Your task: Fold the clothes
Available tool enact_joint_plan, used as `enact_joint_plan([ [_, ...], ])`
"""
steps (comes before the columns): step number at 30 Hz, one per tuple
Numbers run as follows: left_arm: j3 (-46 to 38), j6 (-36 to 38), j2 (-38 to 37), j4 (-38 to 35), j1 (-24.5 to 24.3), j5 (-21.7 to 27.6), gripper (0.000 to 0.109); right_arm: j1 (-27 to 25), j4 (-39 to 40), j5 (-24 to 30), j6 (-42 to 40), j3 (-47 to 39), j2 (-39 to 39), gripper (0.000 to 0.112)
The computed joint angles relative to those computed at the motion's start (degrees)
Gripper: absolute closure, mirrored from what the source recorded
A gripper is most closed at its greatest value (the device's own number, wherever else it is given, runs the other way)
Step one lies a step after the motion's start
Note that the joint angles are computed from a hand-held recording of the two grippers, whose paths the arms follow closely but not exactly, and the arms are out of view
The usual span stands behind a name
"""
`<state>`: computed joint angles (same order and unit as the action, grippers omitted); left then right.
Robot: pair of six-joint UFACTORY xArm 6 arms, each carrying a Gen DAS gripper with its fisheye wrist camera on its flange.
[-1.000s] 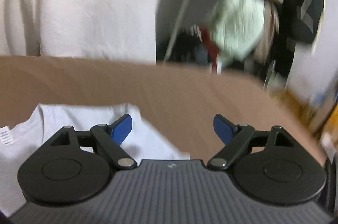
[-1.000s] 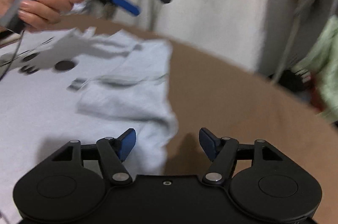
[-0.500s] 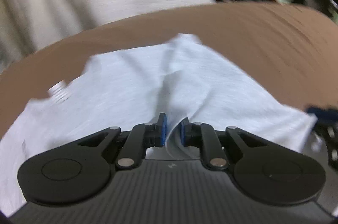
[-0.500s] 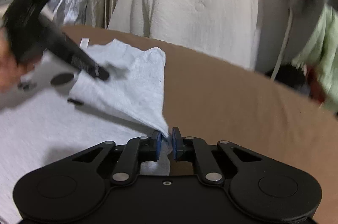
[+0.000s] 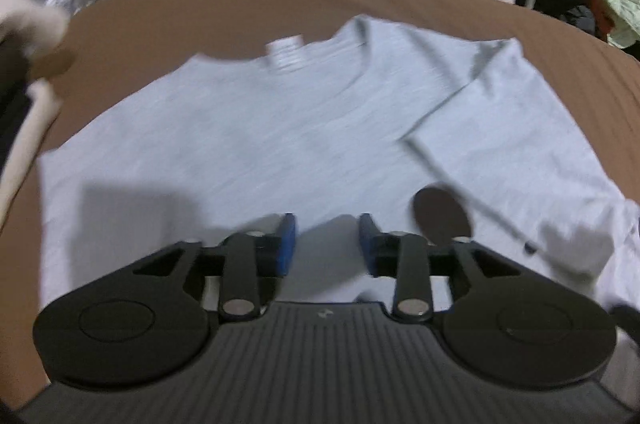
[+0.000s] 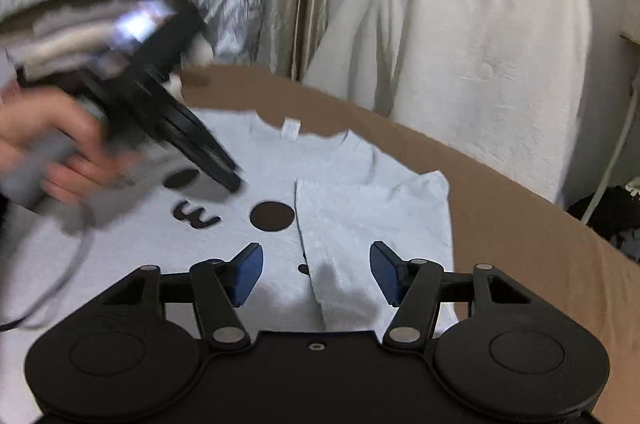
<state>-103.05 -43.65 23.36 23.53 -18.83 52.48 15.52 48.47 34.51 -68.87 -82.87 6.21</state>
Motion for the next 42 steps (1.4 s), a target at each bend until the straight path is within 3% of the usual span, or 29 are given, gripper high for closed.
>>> enact_joint_plan([
  [3, 8.73, -0.64, -7.45, -0.94, 0.39, 1.38, 0.060, 0.68, -9.37, 3.90, 16.07, -4.87, 5.65, 0.049],
  [5, 14.91, -0.84, -12.59, -2.39, 0.52, 1.89, 0.056, 0.61, -11.58, 6.10, 23.39, -3.33, 4.97, 0.048],
  [7, 20.86, -0.94, -17.70, -3.91, 0.59, 2.58, 0.054, 0.79, -8.33, 4.89, 23.19, 1.23, 1.38, 0.048],
  [11, 33.98, -3.08, -29.16, -4.02, -0.17, 4.37, 0.049, -1.00, -3.51, 12.96, 21.42, 5.94, -4.61, 0.048],
  [14, 42.88, -5.73, -37.43, -3.20, -1.24, 6.89, 0.040, -2.70, -3.28, 15.32, 22.10, 10.94, -9.99, 0.047],
  [18, 48.80, -4.77, -45.11, -9.79, -1.42, 8.81, 0.038, -5.48, -4.74, 18.56, 23.60, 16.77, -16.79, 0.047],
  [19, 50.16, -3.73, -46.93, -10.72, -1.94, 7.98, 0.031, -6.25, -6.53, 19.21, 23.99, 17.94, -18.25, 0.047],
  [21, 52.20, -2.47, -49.63, -10.99, -3.84, 7.85, 0.021, -8.02, -10.42, 19.75, 23.48, 20.50, -21.50, 0.047],
  [24, 53.41, 0.10, -50.61, -13.11, -7.00, 9.62, 0.021, -11.63, -11.88, 17.24, 21.03, 26.89, -28.83, 0.047],
  [26, 54.89, 2.75, -52.16, -15.13, -8.55, 9.12, 0.021, -14.60, -9.17, 12.17, 19.91, 33.56, -34.85, 0.046],
  [27, 55.71, 3.71, -53.25, -15.17, -9.53, 8.93, 0.021, -16.75, -7.82, 12.36, 19.96, 35.64, -36.68, 0.046],
  [31, 60.08, 1.69, -58.73, -12.79, -12.55, 10.94, 0.011, -25.05, -11.20, 16.50, 21.82, 41.29, -42.23, 0.047],
  [34, 63.77, -3.01, -63.47, -13.76, -11.92, 12.44, 0.010, -29.12, -11.78, 19.79, 20.65, 43.18, -46.21, 0.046],
  [39, 65.28, -6.83, -66.03, -14.52, -8.30, 12.14, 0.009, -30.83, -17.89, 22.22, 20.67, 42.87, -47.70, 0.044],
  [42, 64.93, -8.39, -65.74, -13.97, -6.99, 12.28, 0.009, -33.91, -16.06, 27.98, 20.54, 40.23, -45.32, 0.041],
])
